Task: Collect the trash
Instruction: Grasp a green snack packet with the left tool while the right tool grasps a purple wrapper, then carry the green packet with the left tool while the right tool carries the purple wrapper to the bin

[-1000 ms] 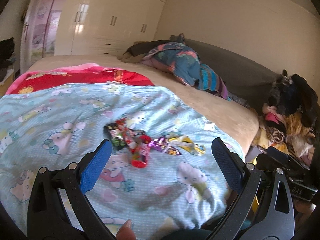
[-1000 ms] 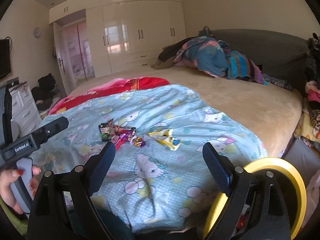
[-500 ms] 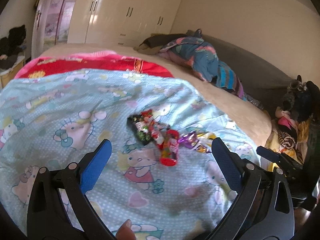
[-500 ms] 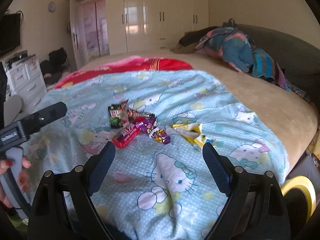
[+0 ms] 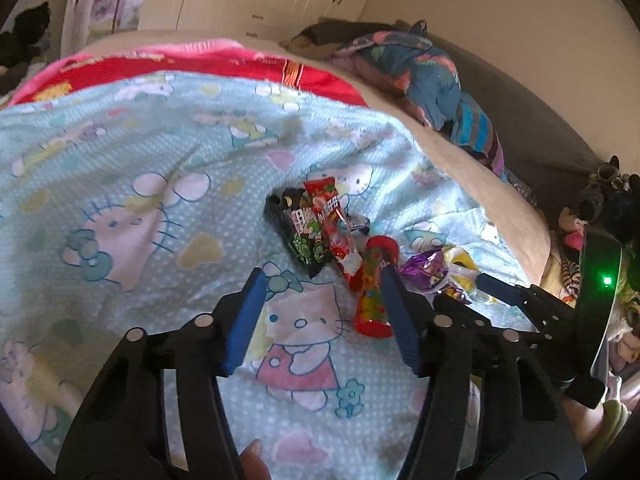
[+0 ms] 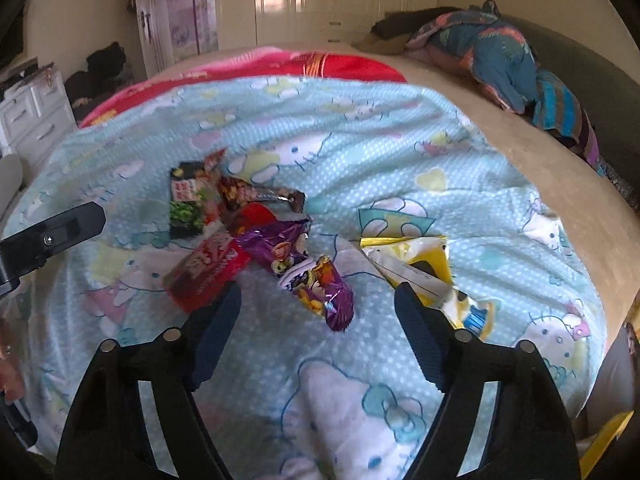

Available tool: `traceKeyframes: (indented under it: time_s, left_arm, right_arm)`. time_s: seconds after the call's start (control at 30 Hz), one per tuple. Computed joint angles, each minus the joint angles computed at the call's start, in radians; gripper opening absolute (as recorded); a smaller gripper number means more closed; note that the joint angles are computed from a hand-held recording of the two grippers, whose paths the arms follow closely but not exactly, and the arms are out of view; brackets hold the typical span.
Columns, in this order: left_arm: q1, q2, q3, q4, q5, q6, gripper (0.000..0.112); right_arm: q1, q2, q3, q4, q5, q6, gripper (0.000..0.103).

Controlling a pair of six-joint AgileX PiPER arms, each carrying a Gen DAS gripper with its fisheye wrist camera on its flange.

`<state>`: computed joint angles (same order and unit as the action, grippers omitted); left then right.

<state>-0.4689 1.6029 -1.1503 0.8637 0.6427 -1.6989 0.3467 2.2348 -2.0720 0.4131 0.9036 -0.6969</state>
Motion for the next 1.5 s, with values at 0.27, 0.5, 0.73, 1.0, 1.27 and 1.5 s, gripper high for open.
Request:
traceKeyframes:
  time_s: [0.27, 0.5, 0.73, 1.0, 1.27, 1.5]
  left_arm:
    - [0.116, 0.085, -0.031, -0.155, -0.13, 0.114, 0.038]
    - [0.185, 0.124, -0.032, -0.209, -0.238, 0.097, 0.027]
    - [0.198, 0.131, -0.011, -0.213, -0.305, 0.056, 0.005]
    - [0.089, 0.06, 0.048, -0.058, -0.295, -0.076, 0.002]
    - [-0.099, -0.004, 0.051, 0.099, -0.133, -0.19, 0.002]
    - [-0.238, -0.051, 0.023, 0.171, 0.103, -0.162, 0.002]
  right_arm:
    - [-0.011, 0.092, -0.129, 0.039, 0.118, 0.036, 0.037]
    - [-0.068, -0.046, 0.125, 0.17, 0.071, -0.055, 0.034]
    - [-0.14, -0.197, 0.355, 0.3, 0.032, -0.142, 0.034]
    - [-0.207, -0.294, 0.469, 0.384, 0.026, -0.22, 0.034]
    - [-0.271, -0.347, 0.5, 0.426, 0.057, -0.247, 0.034]
    - [-0.311, -0.374, 0.519, 0.436, 0.073, -0.258, 0.034]
